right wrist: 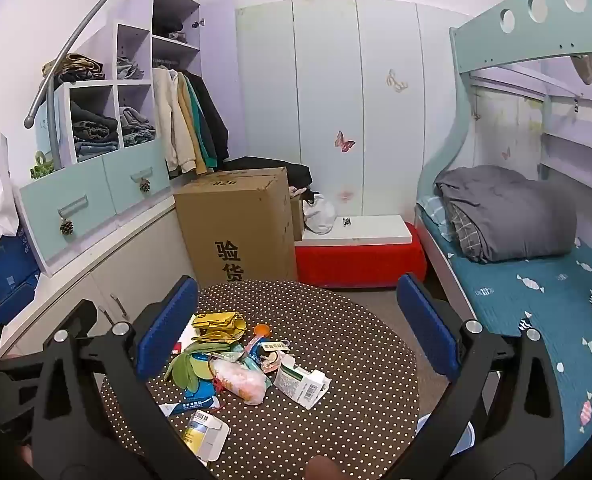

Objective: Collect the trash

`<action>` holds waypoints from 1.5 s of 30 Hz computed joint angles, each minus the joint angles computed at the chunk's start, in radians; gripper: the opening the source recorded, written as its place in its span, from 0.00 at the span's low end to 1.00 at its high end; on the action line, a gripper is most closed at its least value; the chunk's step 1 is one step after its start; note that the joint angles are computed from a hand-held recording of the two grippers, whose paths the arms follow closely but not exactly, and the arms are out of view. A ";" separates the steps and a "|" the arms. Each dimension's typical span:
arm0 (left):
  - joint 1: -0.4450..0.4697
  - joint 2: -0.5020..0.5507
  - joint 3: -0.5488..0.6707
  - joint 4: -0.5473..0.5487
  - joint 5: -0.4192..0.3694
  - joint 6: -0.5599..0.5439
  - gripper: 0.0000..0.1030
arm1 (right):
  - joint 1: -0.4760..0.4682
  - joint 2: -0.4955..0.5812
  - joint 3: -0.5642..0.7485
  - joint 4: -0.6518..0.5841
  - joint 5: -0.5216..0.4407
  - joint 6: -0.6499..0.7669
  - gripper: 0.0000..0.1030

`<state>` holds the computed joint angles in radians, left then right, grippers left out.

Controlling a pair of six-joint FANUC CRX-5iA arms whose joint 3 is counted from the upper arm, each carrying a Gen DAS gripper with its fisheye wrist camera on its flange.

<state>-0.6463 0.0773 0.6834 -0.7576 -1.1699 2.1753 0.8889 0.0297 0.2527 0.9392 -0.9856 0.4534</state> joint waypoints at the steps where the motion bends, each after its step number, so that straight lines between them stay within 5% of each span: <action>1: 0.001 0.000 -0.001 0.002 0.001 -0.002 0.96 | 0.000 0.001 0.000 0.005 -0.003 0.000 0.95; 15: -0.013 0.020 0.065 -0.007 -0.044 -0.040 0.96 | 0.005 0.021 0.042 0.007 -0.016 0.012 0.95; 45: 0.007 0.019 0.041 0.031 -0.013 -0.048 0.96 | -0.003 0.007 0.013 0.019 -0.002 0.003 0.95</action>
<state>-0.6390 0.0964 0.7243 -0.7269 -1.1831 2.1272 0.8855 0.0368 0.2660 0.9578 -0.9877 0.4565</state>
